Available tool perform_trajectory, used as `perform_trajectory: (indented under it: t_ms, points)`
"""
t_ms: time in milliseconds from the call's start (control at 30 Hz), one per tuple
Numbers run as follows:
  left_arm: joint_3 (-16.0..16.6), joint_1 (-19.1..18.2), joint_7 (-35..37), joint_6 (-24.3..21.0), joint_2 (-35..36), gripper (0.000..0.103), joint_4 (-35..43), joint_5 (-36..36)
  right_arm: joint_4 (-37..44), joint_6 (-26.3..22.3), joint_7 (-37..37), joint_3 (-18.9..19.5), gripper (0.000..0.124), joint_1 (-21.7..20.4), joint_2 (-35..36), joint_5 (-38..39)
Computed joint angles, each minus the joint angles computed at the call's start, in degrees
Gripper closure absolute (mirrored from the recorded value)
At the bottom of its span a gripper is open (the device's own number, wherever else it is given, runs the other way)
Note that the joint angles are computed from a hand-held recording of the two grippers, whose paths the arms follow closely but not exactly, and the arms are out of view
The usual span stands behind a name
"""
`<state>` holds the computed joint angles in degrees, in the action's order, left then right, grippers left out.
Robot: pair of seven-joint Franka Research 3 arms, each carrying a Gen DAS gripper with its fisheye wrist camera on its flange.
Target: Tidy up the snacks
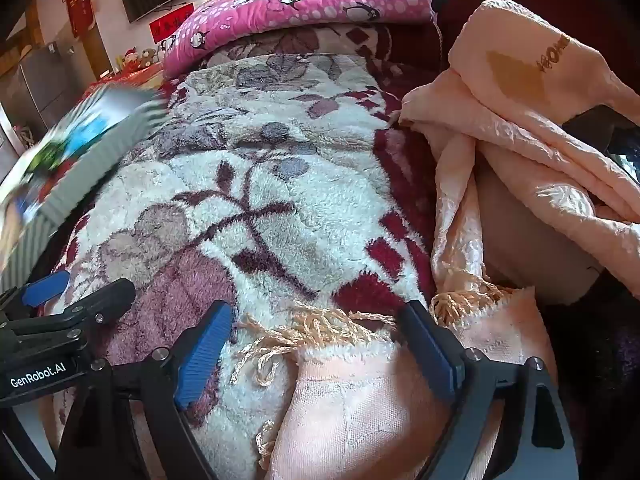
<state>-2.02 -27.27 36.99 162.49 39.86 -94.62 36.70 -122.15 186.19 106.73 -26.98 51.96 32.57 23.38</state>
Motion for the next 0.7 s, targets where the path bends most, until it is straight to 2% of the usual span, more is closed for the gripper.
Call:
perform_trajectory:
  t_ms: [233,367,433,467,700]
  points:
    - [0.1,0.0,0.0,0.0,0.0,0.0,0.0,0.0,0.5,-0.2,0.0,-0.2,0.034,0.0,0.5,0.0]
    - [0.1,-0.1,0.0,0.0,0.0,0.0,0.0,-0.1,0.1,-0.1,0.4,-1.2,0.034,1.5,0.6,0.2]
    - [0.1,-0.1,0.0,0.0,0.0,0.0,0.0,-0.1,0.5,-0.2,0.5,-0.9,0.034,1.2,0.9,0.2]
    - [0.1,-0.1,0.0,0.0,0.0,0.0,0.0,-0.1,0.3,0.2,0.0,0.8,0.034,-0.7,0.2,-0.1]
    - [0.1,-0.1,0.0,0.0,0.0,0.0,0.0,-0.1,0.1,0.5,-0.7,1.6,0.034,-1.5,-0.1,0.2]
